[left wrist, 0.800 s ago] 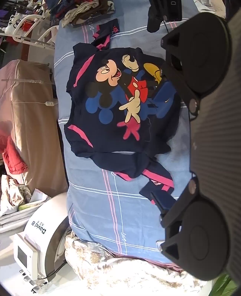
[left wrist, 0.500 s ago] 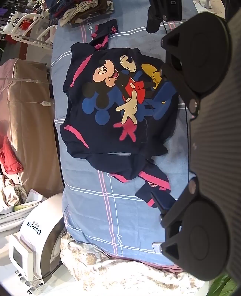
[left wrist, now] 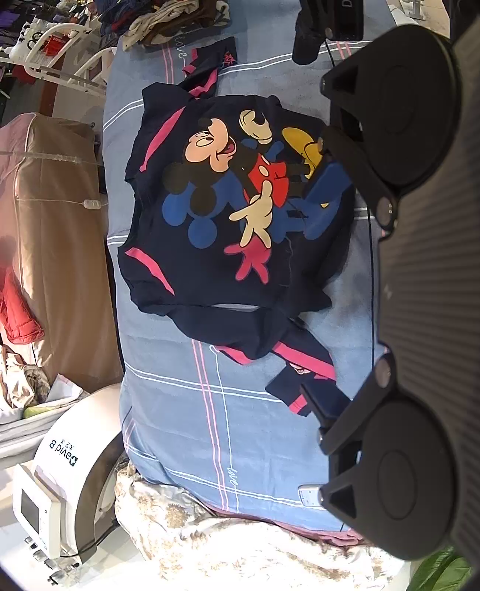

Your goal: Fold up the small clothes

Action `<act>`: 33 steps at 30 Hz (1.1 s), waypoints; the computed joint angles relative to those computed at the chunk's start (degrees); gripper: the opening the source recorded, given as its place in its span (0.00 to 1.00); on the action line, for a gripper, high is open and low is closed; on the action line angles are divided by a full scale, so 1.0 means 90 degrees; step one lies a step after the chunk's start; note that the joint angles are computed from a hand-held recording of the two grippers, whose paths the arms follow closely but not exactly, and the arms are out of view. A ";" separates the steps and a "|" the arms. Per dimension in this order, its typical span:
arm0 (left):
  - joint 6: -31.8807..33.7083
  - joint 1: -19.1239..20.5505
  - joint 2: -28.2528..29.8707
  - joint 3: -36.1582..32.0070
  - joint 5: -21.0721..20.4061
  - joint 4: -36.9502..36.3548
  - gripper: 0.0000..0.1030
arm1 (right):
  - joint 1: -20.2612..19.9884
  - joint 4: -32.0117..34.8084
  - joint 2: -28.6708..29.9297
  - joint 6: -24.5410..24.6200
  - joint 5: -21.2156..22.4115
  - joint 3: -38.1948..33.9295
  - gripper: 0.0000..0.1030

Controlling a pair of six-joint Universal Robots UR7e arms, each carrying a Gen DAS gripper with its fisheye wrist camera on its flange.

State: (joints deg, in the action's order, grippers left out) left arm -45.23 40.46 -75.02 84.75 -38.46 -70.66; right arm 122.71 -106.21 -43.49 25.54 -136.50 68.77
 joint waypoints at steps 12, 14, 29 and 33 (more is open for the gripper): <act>-0.0090 0.0002 -0.0053 0.0044 -0.0024 0.0059 1.00 | 0.0003 0.0032 0.0001 0.0027 0.0016 -0.0013 1.00; -0.0095 0.0009 -0.0061 0.0058 -0.0038 0.0040 1.00 | 0.0005 0.0016 -0.0010 0.0032 0.0012 0.0009 1.00; -0.0106 0.0021 -0.0062 0.0050 -0.0057 0.0053 1.00 | 0.0005 -0.0005 -0.0025 0.0051 0.0016 0.0039 1.00; -0.0103 0.0020 -0.0065 0.0059 -0.0051 0.0043 1.00 | 0.0005 -0.0011 -0.0020 0.0045 0.0011 0.0034 1.00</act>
State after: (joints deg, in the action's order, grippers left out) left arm -46.16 40.64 -75.61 85.28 -38.93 -70.27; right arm 122.75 -106.31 -43.67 25.95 -136.41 69.08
